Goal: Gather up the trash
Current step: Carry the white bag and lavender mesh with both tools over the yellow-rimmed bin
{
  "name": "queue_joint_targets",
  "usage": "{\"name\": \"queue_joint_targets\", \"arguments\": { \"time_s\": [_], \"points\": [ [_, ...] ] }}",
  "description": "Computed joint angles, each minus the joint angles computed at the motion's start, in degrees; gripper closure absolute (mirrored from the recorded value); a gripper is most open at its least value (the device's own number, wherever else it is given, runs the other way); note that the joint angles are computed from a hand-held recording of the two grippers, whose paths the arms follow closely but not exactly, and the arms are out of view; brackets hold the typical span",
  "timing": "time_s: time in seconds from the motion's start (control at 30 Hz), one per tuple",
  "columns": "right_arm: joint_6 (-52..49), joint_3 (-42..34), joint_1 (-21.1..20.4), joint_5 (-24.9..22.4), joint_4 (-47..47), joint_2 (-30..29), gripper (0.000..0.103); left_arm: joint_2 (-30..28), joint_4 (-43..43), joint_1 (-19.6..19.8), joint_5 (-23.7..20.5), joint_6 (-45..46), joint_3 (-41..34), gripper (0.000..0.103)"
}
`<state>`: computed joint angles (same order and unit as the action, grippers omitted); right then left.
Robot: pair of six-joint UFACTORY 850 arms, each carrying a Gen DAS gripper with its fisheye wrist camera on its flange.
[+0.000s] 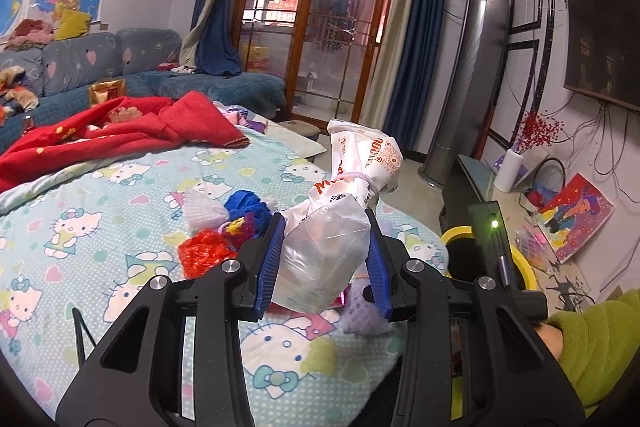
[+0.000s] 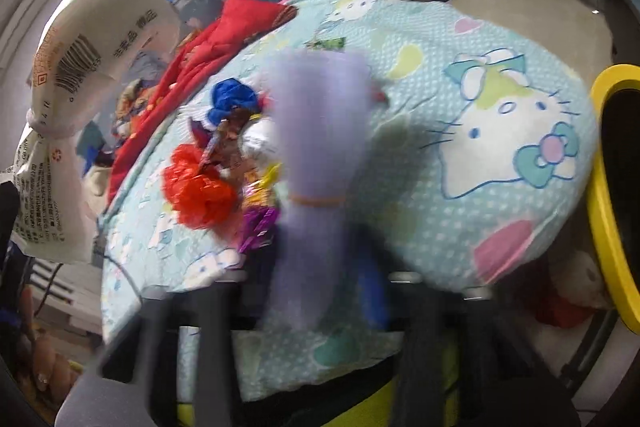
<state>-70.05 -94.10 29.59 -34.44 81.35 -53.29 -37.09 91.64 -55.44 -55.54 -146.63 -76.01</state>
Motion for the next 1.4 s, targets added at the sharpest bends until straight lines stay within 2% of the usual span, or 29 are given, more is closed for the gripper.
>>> {"name": "queue_joint_targets", "arguments": {
  "time_s": [0.1, 0.23, 0.47, 0.57, 0.8, 0.9, 1.17, 1.4],
  "points": [
    [0.15, 0.71, -0.59, -0.3, 0.42, 0.88, 0.084, -0.29, 0.38, -0.2, 0.45, 0.67, -0.73, 0.072],
    [-3.77, 3.62, -1.87, 2.32, 4.89, 3.85, 0.084, -0.91, 1.05, -0.46, 1.28, 2.01, -2.05, 0.072],
    [-24.24, 10.07, -4.22, 7.83, 24.67, 9.73, 0.084, -3.31, 3.05, -0.23, 4.65, 4.38, -5.66, 0.072],
    [-37.5, 13.32, -5.08, 10.13, 37.08, 12.06, 0.084, -4.54, 3.76, 0.05, 6.25, 5.76, -7.37, 0.072],
    [-58.93, 17.27, -7.03, 10.88, 59.7, 14.06, 0.084, -7.75, 4.84, 0.95, 10.22, 9.8, -12.02, 0.072],
    [-64.13, 18.37, -8.12, 10.36, 65.47, 14.43, 0.084, -9.15, 5.52, 1.34, 11.64, 11.9, -14.2, 0.072],
    [-69.61, 19.7, -10.43, 11.17, 74.06, 14.81, 0.084, -13.73, 5.3, 2.9, 17.27, 17.35, -22.16, 0.072],
    [-64.37, 20.05, -13.52, 13.68, 70.52, 14.61, 0.084, -19.51, -0.6, 3.77, 22.71, 25.46, -31.58, 0.072]
  ]
}}
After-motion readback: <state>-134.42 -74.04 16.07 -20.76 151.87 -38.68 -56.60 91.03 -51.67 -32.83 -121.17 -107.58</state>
